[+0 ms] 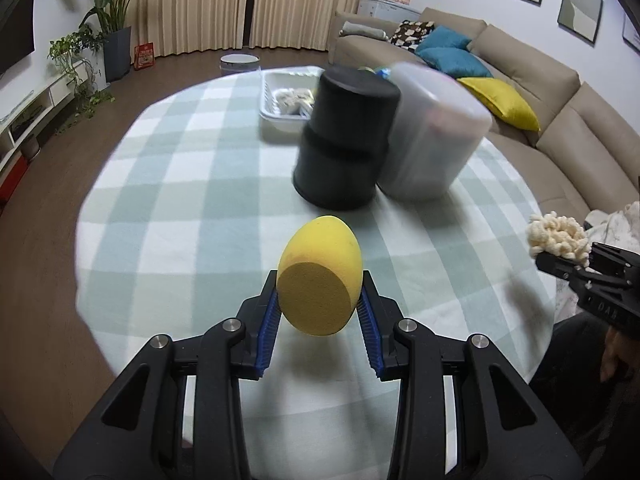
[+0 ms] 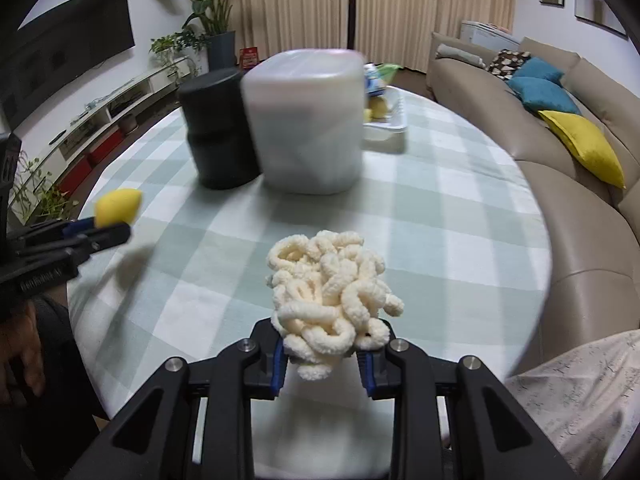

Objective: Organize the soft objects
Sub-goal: 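Carry the yellow sponge and cream loofah to the white tray and release them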

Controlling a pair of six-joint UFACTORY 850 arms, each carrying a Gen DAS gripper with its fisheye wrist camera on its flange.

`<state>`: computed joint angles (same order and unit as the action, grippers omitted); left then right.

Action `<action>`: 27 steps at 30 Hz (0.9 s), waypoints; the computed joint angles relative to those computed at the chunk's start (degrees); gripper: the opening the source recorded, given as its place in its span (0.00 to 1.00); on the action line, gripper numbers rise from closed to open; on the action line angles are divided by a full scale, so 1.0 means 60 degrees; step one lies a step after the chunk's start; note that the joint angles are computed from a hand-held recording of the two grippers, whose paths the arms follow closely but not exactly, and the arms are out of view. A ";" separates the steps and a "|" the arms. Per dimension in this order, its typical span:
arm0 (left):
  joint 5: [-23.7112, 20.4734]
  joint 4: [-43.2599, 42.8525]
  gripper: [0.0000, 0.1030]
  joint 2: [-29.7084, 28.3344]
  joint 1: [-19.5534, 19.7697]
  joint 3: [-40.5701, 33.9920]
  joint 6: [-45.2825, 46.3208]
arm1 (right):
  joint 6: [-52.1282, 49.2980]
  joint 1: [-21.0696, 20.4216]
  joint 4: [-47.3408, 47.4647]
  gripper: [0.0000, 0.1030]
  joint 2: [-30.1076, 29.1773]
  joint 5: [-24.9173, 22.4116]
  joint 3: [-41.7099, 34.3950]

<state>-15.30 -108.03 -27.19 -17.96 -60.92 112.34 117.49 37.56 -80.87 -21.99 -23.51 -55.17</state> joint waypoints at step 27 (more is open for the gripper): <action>0.0392 1.0892 0.33 -0.2085 0.0820 -0.5996 -0.9719 | -0.5726 -0.3686 0.2161 0.30 0.1124 -0.1326 -0.1506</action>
